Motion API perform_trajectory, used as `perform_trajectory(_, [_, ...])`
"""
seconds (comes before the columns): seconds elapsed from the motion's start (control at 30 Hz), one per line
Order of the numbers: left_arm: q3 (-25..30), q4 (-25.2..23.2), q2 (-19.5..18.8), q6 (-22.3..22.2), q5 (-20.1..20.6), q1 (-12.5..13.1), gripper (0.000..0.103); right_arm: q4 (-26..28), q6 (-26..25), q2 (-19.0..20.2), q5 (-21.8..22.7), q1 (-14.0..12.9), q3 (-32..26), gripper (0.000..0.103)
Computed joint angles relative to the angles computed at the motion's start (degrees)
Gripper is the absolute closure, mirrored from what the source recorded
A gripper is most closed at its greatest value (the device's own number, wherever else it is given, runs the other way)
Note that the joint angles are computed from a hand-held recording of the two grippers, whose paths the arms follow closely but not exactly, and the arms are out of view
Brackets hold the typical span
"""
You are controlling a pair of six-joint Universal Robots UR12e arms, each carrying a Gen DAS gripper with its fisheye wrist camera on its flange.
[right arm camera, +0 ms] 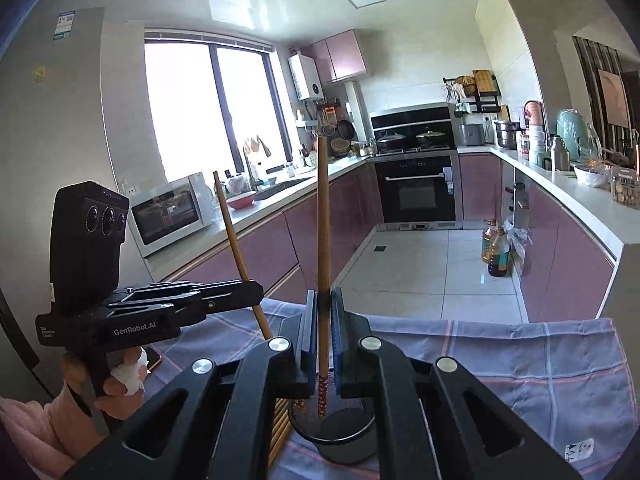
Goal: Organize utensils
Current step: 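Lower the chopstick into the mesh cup with the right tool while the left tool inserts its own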
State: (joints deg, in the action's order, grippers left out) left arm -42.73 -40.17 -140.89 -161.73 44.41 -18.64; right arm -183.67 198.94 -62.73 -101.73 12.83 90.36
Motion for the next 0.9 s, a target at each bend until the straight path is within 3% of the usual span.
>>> perform_trajectory(0.2, [2.5, -7.7, -2.1, 4.1, 3.1, -1.1, 0.096, 8.4, 1.3, 0.8, 3.4, -0.8, -0.9, 0.098])
perform_trajectory(0.33, [4.3, -10.0, -4.0, 5.5, 5.2, -1.6, 0.096, 13.2, 1.8, 1.7, 5.0, -1.3, -2.5, 0.098])
perform_trajectory(0.53, [9.6, -13.2, -7.4, 5.3, 6.5, -2.0, 0.095, 15.8, 2.8, 2.9, 4.2, -1.5, -4.9, 0.097])
perform_trajectory(0.7, [11.1, -12.6, -8.4, 4.5, 6.9, -2.0, 0.093, 16.6, 3.7, 3.7, 2.7, -1.2, -6.0, 0.095])
perform_trajectory(0.83, [8.7, -9.8, -7.3, 3.8, 7.0, -1.7, 0.091, 16.7, 4.0, 3.9, 1.8, -0.9, -6.1, 0.092])
perform_trajectory(0.9, [6.0, -6.5, -6.1, 3.0, 7.6, -1.4, 0.086, 16.3, 4.0, 3.9, 0.9, -0.7, -6.0, 0.084])
